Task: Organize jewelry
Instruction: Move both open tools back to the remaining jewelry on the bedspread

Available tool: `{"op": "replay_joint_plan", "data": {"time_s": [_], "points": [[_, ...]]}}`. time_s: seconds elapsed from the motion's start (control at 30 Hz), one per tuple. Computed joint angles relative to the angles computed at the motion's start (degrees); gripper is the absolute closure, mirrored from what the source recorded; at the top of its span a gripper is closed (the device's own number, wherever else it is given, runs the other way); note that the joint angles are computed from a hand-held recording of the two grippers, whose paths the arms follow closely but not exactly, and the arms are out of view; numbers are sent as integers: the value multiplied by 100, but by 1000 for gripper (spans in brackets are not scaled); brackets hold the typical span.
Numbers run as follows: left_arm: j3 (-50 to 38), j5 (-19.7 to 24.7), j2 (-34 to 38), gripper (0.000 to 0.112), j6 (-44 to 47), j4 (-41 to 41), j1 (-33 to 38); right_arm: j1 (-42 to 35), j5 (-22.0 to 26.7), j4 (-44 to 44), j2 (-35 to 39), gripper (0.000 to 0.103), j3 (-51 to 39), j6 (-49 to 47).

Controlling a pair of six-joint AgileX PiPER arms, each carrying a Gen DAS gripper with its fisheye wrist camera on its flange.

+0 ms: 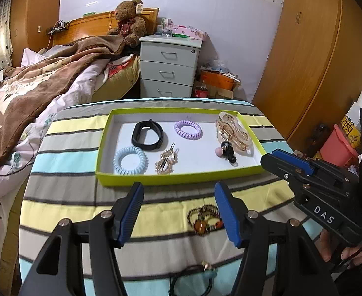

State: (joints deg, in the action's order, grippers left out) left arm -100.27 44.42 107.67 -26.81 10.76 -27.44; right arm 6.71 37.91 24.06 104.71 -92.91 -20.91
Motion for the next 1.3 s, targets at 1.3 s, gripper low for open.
{"op": "replay_joint_plan", "data": {"time_s": [1.3], "points": [[2336, -989, -863, 45, -122, -140, -659, -314, -516, 1394, -1008, 59, 2150, -1287]]}}
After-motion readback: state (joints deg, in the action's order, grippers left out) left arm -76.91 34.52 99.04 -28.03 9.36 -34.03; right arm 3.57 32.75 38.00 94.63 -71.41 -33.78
